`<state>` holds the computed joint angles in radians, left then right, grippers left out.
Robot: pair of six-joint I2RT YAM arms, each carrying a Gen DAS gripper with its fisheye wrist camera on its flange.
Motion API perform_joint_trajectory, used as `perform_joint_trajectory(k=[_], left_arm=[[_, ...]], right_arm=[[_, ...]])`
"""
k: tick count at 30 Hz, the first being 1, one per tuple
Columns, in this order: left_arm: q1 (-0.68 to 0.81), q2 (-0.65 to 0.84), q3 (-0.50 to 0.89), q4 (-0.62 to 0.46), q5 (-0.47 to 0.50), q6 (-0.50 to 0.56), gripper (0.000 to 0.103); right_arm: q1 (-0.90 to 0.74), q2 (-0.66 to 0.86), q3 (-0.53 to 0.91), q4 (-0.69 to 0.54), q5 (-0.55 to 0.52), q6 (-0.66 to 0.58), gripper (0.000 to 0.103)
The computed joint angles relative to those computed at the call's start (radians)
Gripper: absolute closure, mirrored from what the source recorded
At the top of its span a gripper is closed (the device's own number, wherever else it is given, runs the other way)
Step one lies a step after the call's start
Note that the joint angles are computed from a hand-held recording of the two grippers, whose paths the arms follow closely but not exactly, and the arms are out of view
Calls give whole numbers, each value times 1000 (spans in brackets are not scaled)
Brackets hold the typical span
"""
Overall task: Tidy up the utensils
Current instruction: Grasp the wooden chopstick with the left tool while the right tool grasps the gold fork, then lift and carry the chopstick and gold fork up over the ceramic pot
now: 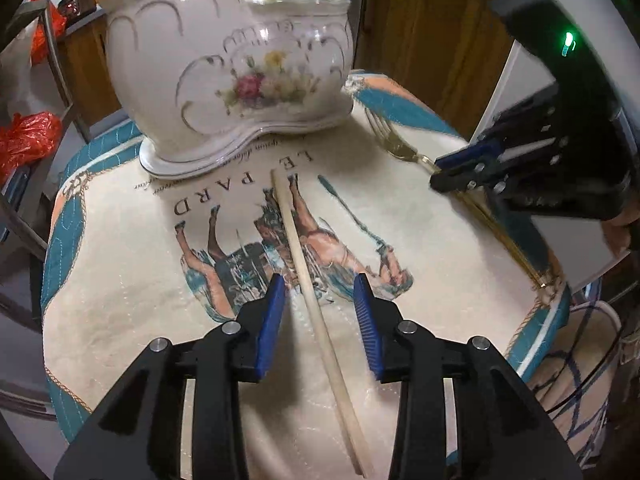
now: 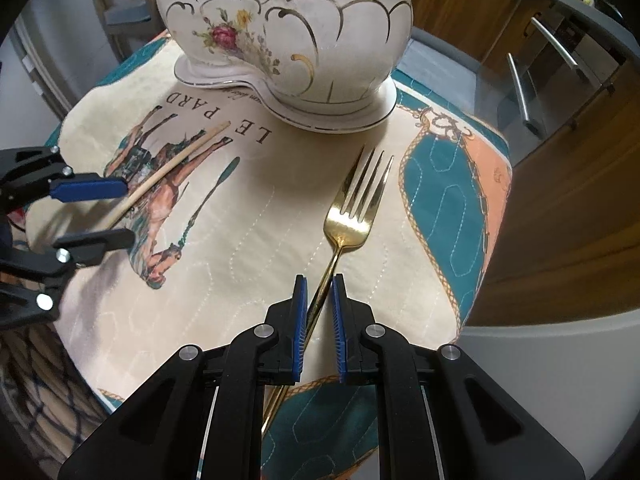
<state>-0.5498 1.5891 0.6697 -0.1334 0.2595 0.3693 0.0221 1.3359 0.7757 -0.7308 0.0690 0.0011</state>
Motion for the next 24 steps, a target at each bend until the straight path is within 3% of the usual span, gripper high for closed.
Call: perform_joint_trajectory(k=[8,11,15,20,24], left_arm=[[-10,94,212,-299,-54,108,68],[-9,147,301,-399,-71,139,79],[-22,187,358,-444,-110,163,89],[-10,209,372,-436,-90,182,97],[12,166,326,-411,-89,217,97]], right_arm=[[-78,169,173,-134,-81,-48,89],[-92,202,205,-156,-97,-59,89],[-102,178,182,-126,-99,-68,90],[-152,79,83,-74,-163,-71,91],[-255,5,4,-49,-310,-109,94]])
